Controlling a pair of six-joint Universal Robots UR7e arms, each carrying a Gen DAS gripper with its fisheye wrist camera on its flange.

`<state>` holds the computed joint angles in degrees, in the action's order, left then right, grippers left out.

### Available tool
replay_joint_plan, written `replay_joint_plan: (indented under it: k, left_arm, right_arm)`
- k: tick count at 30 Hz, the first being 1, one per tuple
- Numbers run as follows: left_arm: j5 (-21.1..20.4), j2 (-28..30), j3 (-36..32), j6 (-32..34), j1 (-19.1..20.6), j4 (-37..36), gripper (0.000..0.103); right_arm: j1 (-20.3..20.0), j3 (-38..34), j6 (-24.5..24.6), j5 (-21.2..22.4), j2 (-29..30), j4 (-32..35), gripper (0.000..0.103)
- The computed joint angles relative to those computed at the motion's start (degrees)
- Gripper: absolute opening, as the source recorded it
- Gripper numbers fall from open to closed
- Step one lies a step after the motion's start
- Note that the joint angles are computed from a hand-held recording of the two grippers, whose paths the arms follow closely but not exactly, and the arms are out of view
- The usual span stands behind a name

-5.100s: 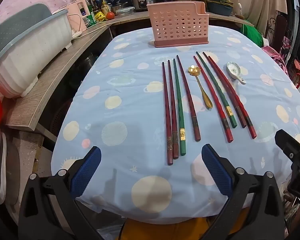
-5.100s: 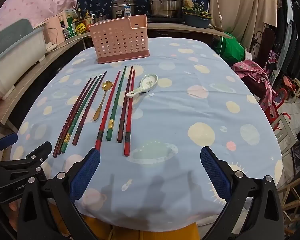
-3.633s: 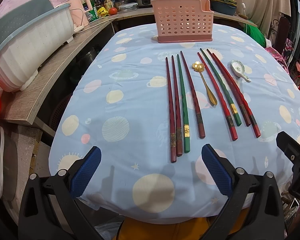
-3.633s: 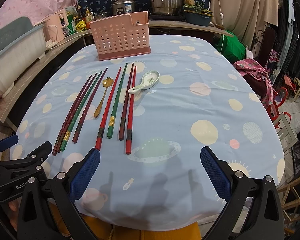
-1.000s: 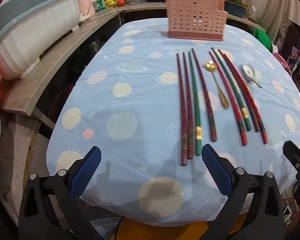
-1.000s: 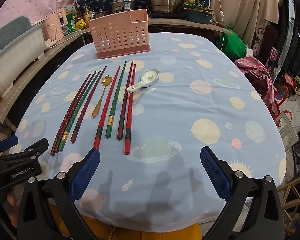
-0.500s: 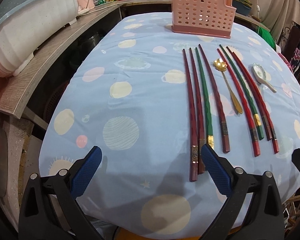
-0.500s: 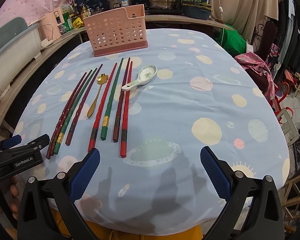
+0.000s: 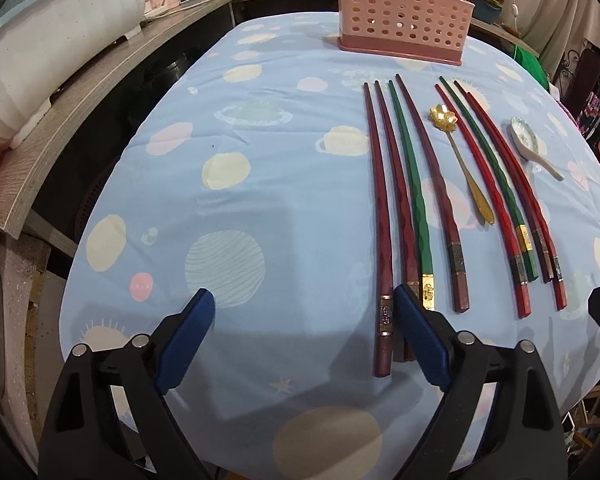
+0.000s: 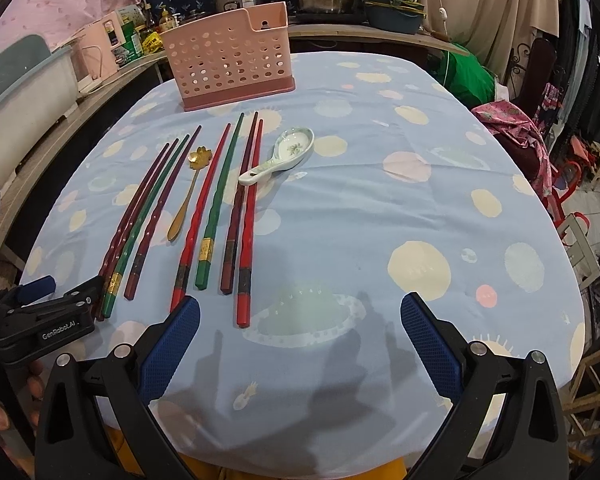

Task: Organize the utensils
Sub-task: 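Move left tool to a dark red chopstick while right tool approaches the white ceramic spoon, then close left tool on the dark red chopstick while right tool grasps the white spoon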

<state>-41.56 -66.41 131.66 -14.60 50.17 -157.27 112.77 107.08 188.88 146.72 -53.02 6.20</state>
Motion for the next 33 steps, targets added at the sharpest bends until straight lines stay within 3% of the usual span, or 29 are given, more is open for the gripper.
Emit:
replay_joint_plan:
  k: [6, 7, 9, 12, 14, 21, 27, 30, 32, 33]
  left_arm:
    - [-1.23, 0.17, -0.89, 1.35, 0.73, -1.43, 0.055]
    - [-1.26, 0.16, -0.95, 1.57, 0.70, -1.50, 0.051]
    - [-1.28, 0.28, -1.17, 2.00, 0.72, -1.77, 0.033]
    - [-1.69, 0.48, -1.65, 2.77, 0.85, -1.66, 0.022]
    - [-1.31, 0.87, -1.78, 3.04, 0.76, -2.00, 0.019]
    - [-0.84, 1.36, -2.12, 3.19, 0.67, -1.94, 0.019]
    - [-0.80, 1.43, -2.33, 3.39, 0.77, -1.73, 0.019]
    - [-0.87, 1.53, -2.42, 3.67, 0.89, -1.96, 0.019]
    - [-0.83, 1.51, -2.38, 3.56, 0.83, -1.88, 0.019]
    - [-0.83, 1.51, -2.38, 3.56, 0.83, -1.88, 0.019]
  right_arm:
    - [-1.24, -1.12, -3.92, -2.07, -1.26, -1.68, 0.091]
    - [-1.55, -1.59, -4.35, -2.49, -1.39, -1.64, 0.087]
    - [-2.74, -2.26, -4.21, -4.70, -2.14, -1.23, 0.081]
    - [-5.08, -3.47, -3.06, -8.97, -3.23, -0.07, 0.068]
    - [-6.58, -4.48, -2.80, -11.80, -3.50, 0.64, 0.056]
    - [-11.87, -8.00, 1.87, -22.28, -2.82, 4.51, 0.033]
    - [-13.21, -9.72, 1.75, -22.65, -1.14, 5.72, 0.019]
    - [-13.31, -9.46, 0.80, -22.58, -1.23, 4.82, 0.017]
    - [-13.00, -9.79, -0.04, -21.08, -0.84, 4.76, 0.007]
    - [-13.12, -9.73, -0.27, -21.15, -0.82, 4.68, 0.007]
